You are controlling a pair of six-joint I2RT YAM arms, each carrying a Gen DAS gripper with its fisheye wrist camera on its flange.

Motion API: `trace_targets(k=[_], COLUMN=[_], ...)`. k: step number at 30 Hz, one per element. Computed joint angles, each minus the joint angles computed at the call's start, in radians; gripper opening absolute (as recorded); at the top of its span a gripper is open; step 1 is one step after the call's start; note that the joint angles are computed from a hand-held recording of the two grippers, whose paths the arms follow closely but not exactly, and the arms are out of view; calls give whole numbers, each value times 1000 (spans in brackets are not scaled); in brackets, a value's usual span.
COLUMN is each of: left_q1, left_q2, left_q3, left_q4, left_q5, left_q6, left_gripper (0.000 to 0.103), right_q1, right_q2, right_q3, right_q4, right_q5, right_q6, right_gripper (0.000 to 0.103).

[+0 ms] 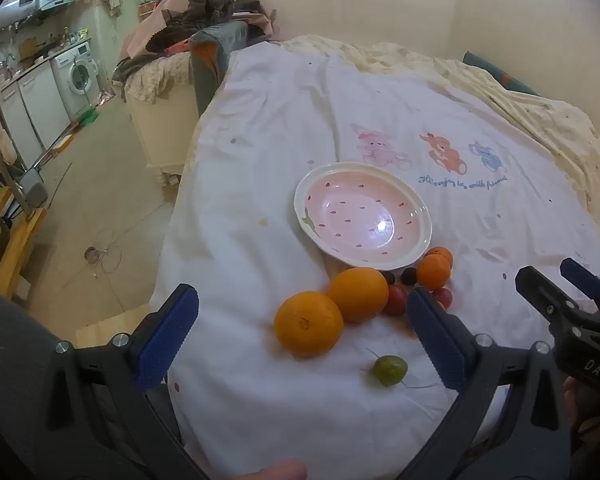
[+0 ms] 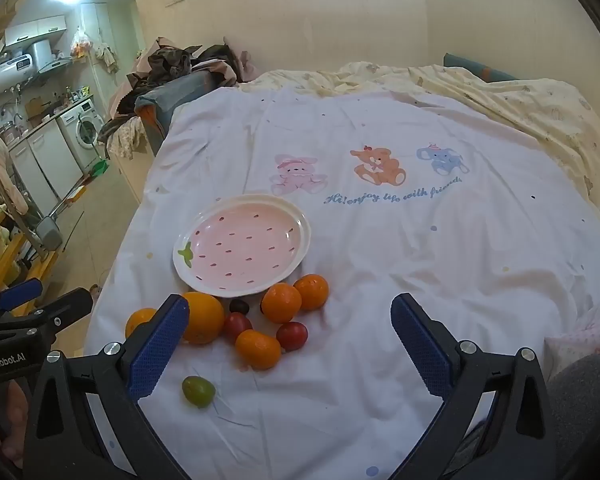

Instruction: Organize fruits

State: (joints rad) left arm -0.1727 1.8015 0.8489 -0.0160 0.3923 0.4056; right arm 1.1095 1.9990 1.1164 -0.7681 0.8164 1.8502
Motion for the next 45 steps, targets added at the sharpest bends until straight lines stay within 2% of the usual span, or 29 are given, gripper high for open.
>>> trace_targets(k=[45], left_q1=[10], left_q2=[5], left_q3=[-12], left_q4=[14], left_q5=[-3], left_q6=[13], left_gripper=[103], right_q1=[-7], right_q2=[-4], right_q3=[-16], right_q4=[21], right_q5=[0], right_q6=[-8], right_gripper=[103])
